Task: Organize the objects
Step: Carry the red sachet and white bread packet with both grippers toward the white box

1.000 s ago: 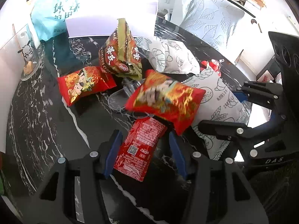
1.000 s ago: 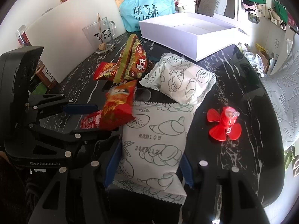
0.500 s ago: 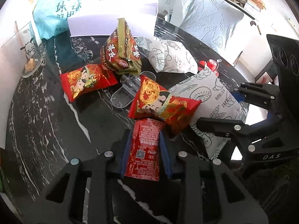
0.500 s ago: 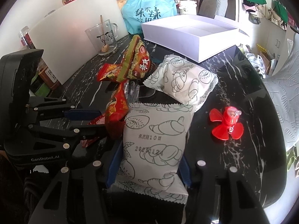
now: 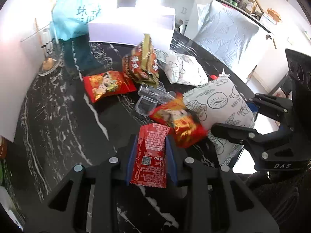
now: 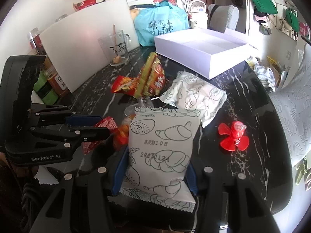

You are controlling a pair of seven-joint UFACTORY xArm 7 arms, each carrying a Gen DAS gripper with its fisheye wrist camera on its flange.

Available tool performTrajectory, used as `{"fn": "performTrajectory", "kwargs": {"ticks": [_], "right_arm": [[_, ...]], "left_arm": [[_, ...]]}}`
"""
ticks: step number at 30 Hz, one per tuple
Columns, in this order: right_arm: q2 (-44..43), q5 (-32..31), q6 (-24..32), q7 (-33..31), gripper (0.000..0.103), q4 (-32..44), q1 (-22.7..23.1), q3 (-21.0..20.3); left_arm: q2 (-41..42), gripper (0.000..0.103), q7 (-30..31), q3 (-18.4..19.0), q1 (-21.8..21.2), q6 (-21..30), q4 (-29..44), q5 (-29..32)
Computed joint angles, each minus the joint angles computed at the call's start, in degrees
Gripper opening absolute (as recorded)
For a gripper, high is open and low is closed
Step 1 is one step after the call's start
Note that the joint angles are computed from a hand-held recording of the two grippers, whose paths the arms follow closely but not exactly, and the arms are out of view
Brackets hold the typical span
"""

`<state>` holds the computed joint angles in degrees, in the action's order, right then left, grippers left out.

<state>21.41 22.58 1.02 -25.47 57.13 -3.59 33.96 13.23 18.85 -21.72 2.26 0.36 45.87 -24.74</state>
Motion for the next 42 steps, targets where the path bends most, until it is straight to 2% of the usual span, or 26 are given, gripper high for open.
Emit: {"fn": "performTrajectory", "kwargs": {"ticks": [4,7,15,20,24,27,29,34,42], "right_arm": [[-0.87,-0.17,-2.01,-0.41,0.054,-1.52,-1.36,2.10],[-1.46,-1.21,-3.31,-0.56,0.054,-2.73,-3.80,4.89],[-1.89,-6.24,-4.94,1.78,0.054,-3.91,-9.75,10.68],[-2.42,-9.77,-4.80,4.15,0.054,-3.31,-10.13,10.58],[-2.10,-11.30,-3.69,4.73,0.054,-1.60,-9.95,10.06],[-2.28,-11.59,-2.47,4.81,0.054,0.51,-6.39,5.96],[-2.08,-11.41,-1.63,4.44,0.054,2.26,-4.00,3.22],[-0.92,-10.04,0.30,2.03,0.054,6.65,0.02,-1.40],[2.48,-8.11,3.52,-1.12,0.054,14.91,5.25,-7.84]], "left_arm": [[-1.42,0.028,-0.83,-0.09,0.12,-1.85,-1.51,-0.25],[-2.57,0.028,-3.22,1.40,-1.38,-3.05,-2.64,1.51],[-5.86,0.028,-13.54,12.88,-11.62,-5.87,-5.10,11.85],[-6.62,0.028,-18.95,20.18,-17.41,-5.58,-4.33,18.51],[-6.44,0.028,-21.11,19.99,-16.35,-4.64,-2.80,21.76],[-5.85,0.028,-22.71,20.05,-15.79,-3.37,-0.91,24.11],[-5.23,0.028,-24.54,21.91,-17.09,-2.78,0.57,26.81],[-2.89,0.028,-22.17,17.49,-12.43,-0.95,5.14,26.16],[1.97,0.028,-20.13,17.09,-11.45,1.80,13.72,26.23]]}}
